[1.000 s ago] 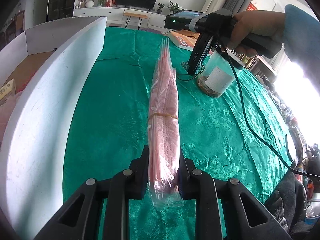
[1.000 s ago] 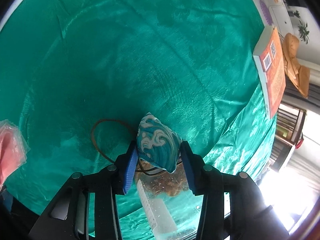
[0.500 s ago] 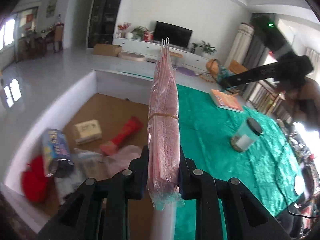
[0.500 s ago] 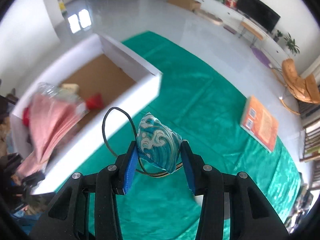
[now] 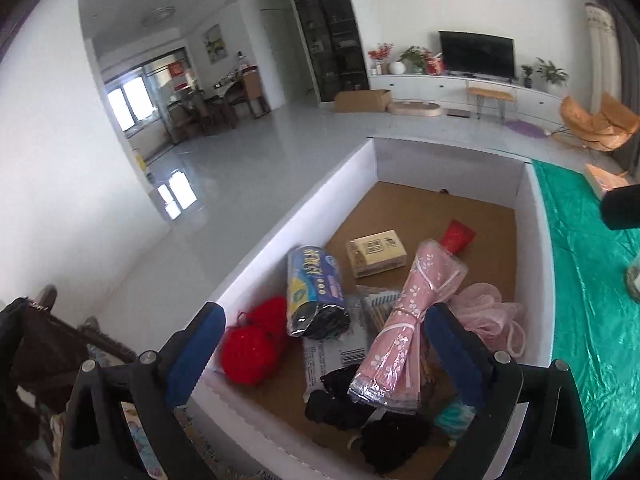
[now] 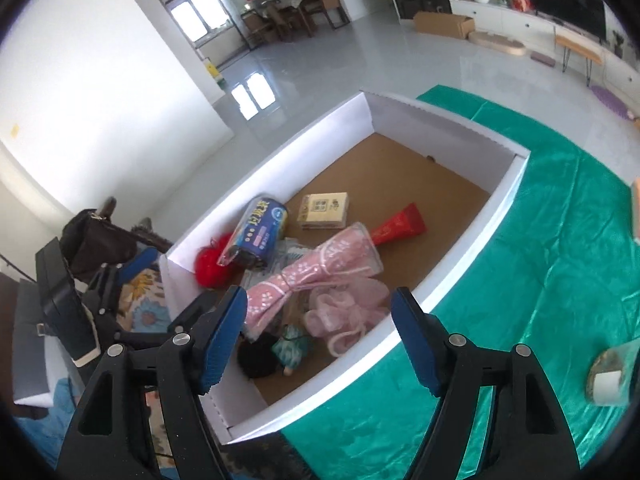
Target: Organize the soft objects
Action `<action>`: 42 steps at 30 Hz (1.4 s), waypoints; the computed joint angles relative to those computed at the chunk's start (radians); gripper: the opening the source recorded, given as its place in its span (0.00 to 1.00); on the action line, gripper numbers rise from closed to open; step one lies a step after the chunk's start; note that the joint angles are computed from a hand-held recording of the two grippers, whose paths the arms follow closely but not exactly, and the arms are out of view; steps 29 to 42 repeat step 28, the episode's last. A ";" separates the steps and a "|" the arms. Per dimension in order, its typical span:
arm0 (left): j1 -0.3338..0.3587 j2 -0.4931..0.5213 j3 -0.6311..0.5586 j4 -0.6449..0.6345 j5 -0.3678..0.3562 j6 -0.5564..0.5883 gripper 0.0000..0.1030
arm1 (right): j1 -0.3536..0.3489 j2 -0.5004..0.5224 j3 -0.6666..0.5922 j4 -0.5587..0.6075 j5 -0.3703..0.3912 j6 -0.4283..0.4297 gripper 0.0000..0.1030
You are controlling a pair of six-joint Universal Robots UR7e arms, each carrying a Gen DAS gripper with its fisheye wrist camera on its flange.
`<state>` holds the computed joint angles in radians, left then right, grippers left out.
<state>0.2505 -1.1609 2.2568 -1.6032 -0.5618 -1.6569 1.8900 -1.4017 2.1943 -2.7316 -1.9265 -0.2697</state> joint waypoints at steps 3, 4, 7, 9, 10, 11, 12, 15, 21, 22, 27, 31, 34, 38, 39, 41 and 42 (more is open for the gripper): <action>-0.004 0.064 -0.053 0.104 -0.021 -0.103 0.97 | 0.008 -0.033 0.046 -0.066 -0.047 -0.033 0.75; -0.014 0.065 -0.050 0.078 -0.037 -0.080 0.97 | -0.001 -0.035 0.062 -0.097 -0.056 -0.047 0.75; -0.023 0.060 -0.035 -0.003 -0.049 -0.016 0.97 | -0.006 -0.045 0.096 -0.150 -0.101 -0.059 0.75; -0.028 0.062 -0.045 0.016 -0.056 -0.041 0.97 | -0.009 -0.040 0.106 -0.161 -0.126 -0.068 0.75; -0.030 0.062 -0.050 0.023 -0.062 -0.049 0.97 | -0.008 -0.041 0.103 -0.154 -0.137 -0.072 0.75; -0.031 0.060 -0.052 0.026 -0.067 -0.054 0.97 | -0.005 -0.036 0.107 -0.165 -0.150 -0.076 0.75; -0.029 0.056 -0.054 0.024 -0.073 -0.054 0.97 | -0.006 -0.030 0.116 -0.185 -0.158 -0.086 0.75; -0.027 0.048 -0.055 0.020 -0.080 -0.050 0.97 | -0.001 -0.017 0.129 -0.223 -0.178 -0.105 0.75; -0.040 0.038 -0.063 0.048 -0.079 -0.073 0.97 | 0.007 -0.003 0.138 -0.250 -0.191 -0.126 0.75; -0.042 0.036 -0.063 0.047 -0.079 -0.074 0.97 | 0.010 0.000 0.139 -0.256 -0.196 -0.129 0.75; -0.072 0.031 -0.050 0.066 -0.054 -0.127 0.97 | 0.016 0.009 0.150 -0.281 -0.199 -0.146 0.75; -0.079 0.033 -0.048 0.065 -0.046 -0.131 0.97 | 0.015 0.007 0.153 -0.286 -0.195 -0.146 0.75; -0.079 0.033 -0.048 0.065 -0.046 -0.131 0.97 | 0.015 0.007 0.153 -0.286 -0.195 -0.146 0.75; -0.079 0.033 -0.048 0.065 -0.046 -0.131 0.97 | 0.015 0.007 0.153 -0.286 -0.195 -0.146 0.75; -0.079 0.033 -0.048 0.065 -0.046 -0.131 0.97 | 0.015 0.007 0.153 -0.286 -0.195 -0.146 0.75; -0.079 0.033 -0.048 0.065 -0.046 -0.131 0.97 | 0.015 0.007 0.153 -0.286 -0.195 -0.146 0.75; -0.079 0.033 -0.048 0.065 -0.046 -0.131 0.97 | 0.015 0.007 0.153 -0.286 -0.195 -0.146 0.75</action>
